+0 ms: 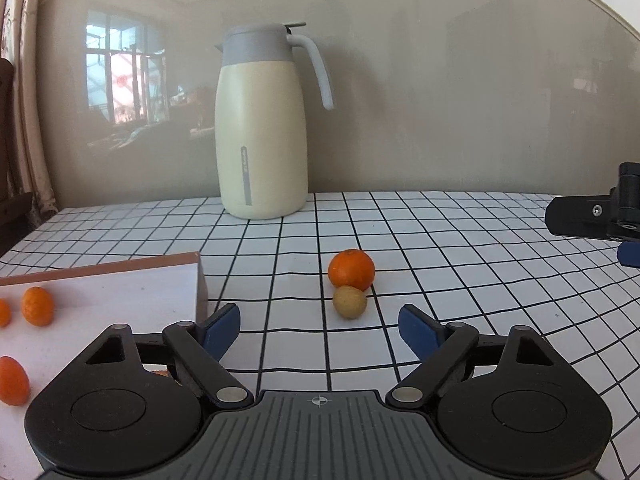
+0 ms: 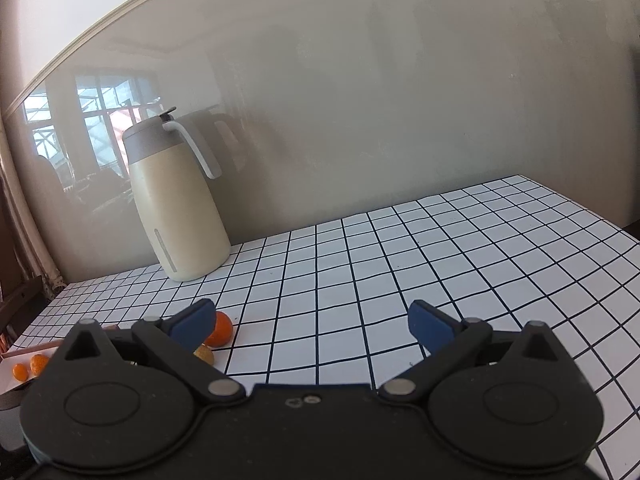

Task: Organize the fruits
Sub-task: 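Withdraw both open tools from the box toward the remaining fruits, then close the left tool on the small brown kiwi-like fruit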

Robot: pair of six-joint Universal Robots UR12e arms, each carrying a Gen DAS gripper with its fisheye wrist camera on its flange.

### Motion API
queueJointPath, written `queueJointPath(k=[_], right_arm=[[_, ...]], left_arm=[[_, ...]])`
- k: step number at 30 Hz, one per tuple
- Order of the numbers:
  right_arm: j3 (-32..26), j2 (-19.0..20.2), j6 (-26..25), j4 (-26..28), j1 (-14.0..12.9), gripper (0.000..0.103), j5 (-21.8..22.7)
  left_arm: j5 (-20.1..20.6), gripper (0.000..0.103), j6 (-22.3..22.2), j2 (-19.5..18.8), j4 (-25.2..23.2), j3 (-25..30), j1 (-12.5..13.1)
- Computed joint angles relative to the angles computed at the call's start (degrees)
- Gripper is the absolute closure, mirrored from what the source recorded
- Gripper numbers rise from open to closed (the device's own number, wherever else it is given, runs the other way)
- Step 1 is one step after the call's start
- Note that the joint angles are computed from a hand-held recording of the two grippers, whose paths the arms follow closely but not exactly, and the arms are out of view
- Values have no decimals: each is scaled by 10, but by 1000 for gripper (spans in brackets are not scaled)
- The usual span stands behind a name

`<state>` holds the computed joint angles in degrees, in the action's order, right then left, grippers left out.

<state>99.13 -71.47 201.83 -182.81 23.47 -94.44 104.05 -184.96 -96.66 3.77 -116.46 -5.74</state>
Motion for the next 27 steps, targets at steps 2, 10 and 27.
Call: queueJointPath(k=[2, 10, 27], right_arm=[[2, 0, 2, 0, -3, 6, 4], [1, 3, 13, 4, -10, 6, 14], [-8, 13, 16, 21, -12, 6, 28]], left_arm=[[-6, 39, -1, -6, -12, 8, -1], [2, 42, -17, -37, -37, 42, -7], [-8, 77, -53, -56, -83, 67, -4]])
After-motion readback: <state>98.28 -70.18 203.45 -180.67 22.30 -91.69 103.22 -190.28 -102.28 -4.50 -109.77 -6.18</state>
